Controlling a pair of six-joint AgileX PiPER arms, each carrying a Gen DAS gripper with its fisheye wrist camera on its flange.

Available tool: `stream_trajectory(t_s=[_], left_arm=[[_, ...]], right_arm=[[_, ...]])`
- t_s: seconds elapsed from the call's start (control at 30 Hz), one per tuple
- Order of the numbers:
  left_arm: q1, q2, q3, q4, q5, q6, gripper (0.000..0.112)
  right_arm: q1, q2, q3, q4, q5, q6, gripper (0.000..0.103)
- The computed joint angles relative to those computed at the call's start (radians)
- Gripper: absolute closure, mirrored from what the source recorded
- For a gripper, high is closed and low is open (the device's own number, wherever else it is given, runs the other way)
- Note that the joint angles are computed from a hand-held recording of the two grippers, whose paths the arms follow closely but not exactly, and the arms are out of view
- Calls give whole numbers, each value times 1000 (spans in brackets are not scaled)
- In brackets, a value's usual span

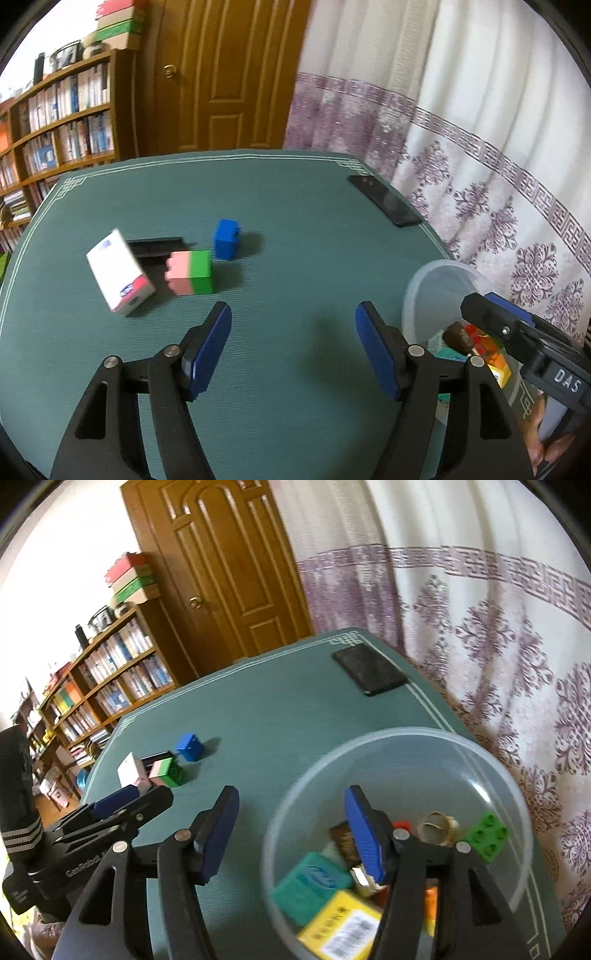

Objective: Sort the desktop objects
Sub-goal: 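Move both open tools away from the bowl toward the white medicine box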

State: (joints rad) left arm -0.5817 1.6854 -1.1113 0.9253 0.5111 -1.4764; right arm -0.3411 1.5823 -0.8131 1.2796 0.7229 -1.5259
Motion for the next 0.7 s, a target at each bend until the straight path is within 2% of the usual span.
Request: stream_trajectory(t_s=[0.3, 0.7], left_arm=[[77, -73, 118, 87, 2, -98, 39], [265, -111, 224, 86, -79, -118, 39]], right_arm=[[181, -31, 48, 23, -103, 19, 33], [380, 6, 46, 26, -257, 79, 28]])
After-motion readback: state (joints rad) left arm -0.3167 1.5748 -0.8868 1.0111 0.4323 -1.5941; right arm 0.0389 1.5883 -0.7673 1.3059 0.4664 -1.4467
